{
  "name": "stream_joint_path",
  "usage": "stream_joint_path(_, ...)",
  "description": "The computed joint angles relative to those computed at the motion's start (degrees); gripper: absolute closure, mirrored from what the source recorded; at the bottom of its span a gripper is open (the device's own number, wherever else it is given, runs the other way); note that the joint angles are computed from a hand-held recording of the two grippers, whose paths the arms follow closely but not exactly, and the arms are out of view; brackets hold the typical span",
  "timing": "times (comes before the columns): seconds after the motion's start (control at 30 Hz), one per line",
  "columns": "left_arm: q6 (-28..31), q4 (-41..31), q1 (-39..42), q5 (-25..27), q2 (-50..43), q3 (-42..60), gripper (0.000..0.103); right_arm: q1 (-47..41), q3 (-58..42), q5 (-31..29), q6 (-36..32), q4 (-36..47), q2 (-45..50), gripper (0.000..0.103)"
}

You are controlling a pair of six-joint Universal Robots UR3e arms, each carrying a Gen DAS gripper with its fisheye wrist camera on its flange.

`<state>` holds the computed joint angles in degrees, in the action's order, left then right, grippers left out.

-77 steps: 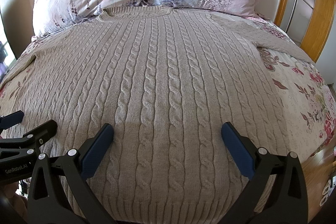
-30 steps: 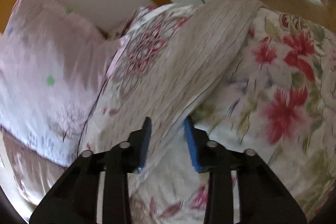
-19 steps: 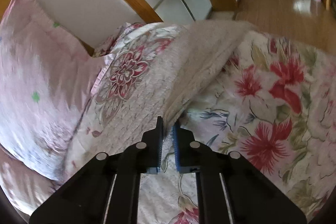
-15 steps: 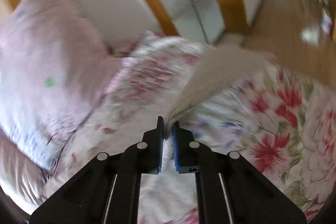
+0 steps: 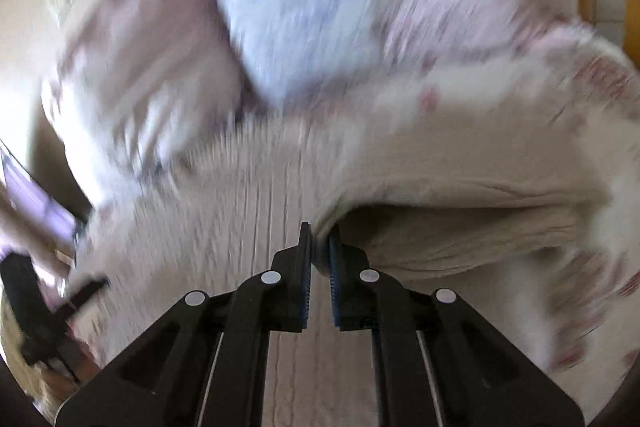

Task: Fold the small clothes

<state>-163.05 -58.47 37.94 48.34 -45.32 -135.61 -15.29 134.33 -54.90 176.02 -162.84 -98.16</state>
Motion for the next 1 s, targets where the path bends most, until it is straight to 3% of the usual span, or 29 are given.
stream_joint_path(0.1,2.5,-5.0,1.9,-1.9,1.3,0.6,0.002,1.0,1.1,-0.3,0.3,1.0,0.1,0.092)
stream_joint_path(0.23,5.7,-10.5,4.6,-4.0,2.2,1.3,0.002,-9.1,4.0,9.2,-0.6,11.6,-9.8,0.063)
stream_joint_path(0.4,8.7,-18.2,7.5,-6.5,0.6,3.2,0.002,-14.0,2.7,7.0,6.9,7.2,-7.6,0.064)
stream_joint_path(0.47,10.0,-21.3,8.7,-7.2,0.4,4.0,0.002,-14.6,2.5,4.1,11.3,2.9,-5.9,0.075)
stream_joint_path(0.5,11.2,-23.2,9.6,-7.8,0.7,4.3,0.002,-13.8,2.0,2.1,13.5,0.3,-4.5,0.086)
stream_joint_path(0.63,15.0,-29.1,12.4,-9.8,2.3,5.2,0.002,-3.7,-3.2,-11.4,16.0,-8.6,-1.4,0.094)
stream_joint_path(0.77,18.0,-35.1,14.4,-12.5,1.7,6.7,0.005,9.5,-8.2,-13.4,10.7,-12.0,0.8,0.094)
stream_joint_path(0.87,17.8,-37.4,14.3,-14.1,-0.3,7.2,0.009,21.4,-15.4,-15.1,4.8,-5.5,7.2,0.093)
stream_joint_path(0.93,15.9,-36.2,13.3,-14.4,-2.3,7.1,0.014,26.6,-19.8,-15.8,1.8,0.9,12.0,0.08)
stream_joint_path(1.0,13.4,-33.9,11.9,-14.4,-4.0,6.7,0.018,27.8,-19.9,-15.5,0.9,3.4,13.0,0.077)
